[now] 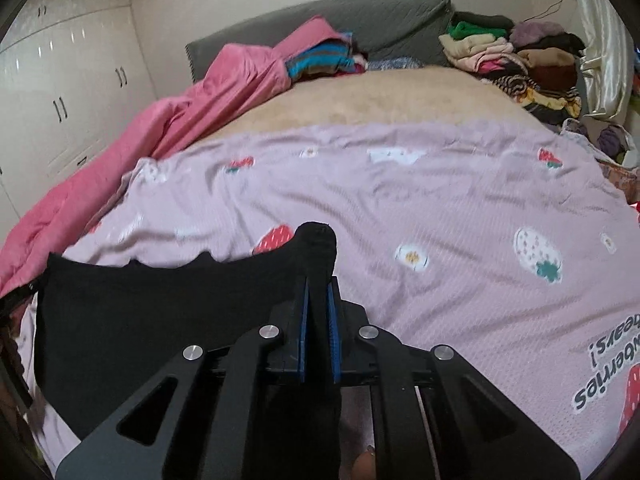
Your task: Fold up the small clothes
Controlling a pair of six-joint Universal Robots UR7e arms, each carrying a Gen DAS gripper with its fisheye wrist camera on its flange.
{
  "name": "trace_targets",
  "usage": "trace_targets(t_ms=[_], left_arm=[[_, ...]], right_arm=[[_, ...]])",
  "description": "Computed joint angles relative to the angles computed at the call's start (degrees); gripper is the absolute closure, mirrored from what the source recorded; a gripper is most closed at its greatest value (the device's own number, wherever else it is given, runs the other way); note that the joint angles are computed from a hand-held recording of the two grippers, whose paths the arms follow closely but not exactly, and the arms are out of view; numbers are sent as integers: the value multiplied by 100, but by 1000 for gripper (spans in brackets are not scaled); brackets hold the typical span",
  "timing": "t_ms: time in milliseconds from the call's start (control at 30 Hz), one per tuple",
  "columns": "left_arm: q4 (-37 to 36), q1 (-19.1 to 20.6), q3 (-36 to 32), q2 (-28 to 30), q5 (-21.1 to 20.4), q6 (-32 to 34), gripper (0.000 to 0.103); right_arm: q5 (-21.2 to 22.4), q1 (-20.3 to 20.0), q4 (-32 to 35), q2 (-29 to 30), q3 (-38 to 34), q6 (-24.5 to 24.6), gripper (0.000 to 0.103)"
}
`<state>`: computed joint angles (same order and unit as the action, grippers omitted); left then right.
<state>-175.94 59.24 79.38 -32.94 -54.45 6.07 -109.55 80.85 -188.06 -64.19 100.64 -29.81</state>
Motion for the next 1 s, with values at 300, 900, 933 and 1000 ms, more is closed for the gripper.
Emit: trace_targets(t_ms=[300,900,933,1000], left_arm=[[467,132,-247,212,212,-153,101],[201,-50,60,104,584,116,95],[200,-50,63,99,577,112,95],[204,-54,76,87,574,94,93]], right_arm=[[-507,-65,-1,432,-310,111,95],[-686,-66,-304,204,98,37,89],[-684,-68,-313,184,124,45,88],[-669,-71,-306,157,162,54,87]])
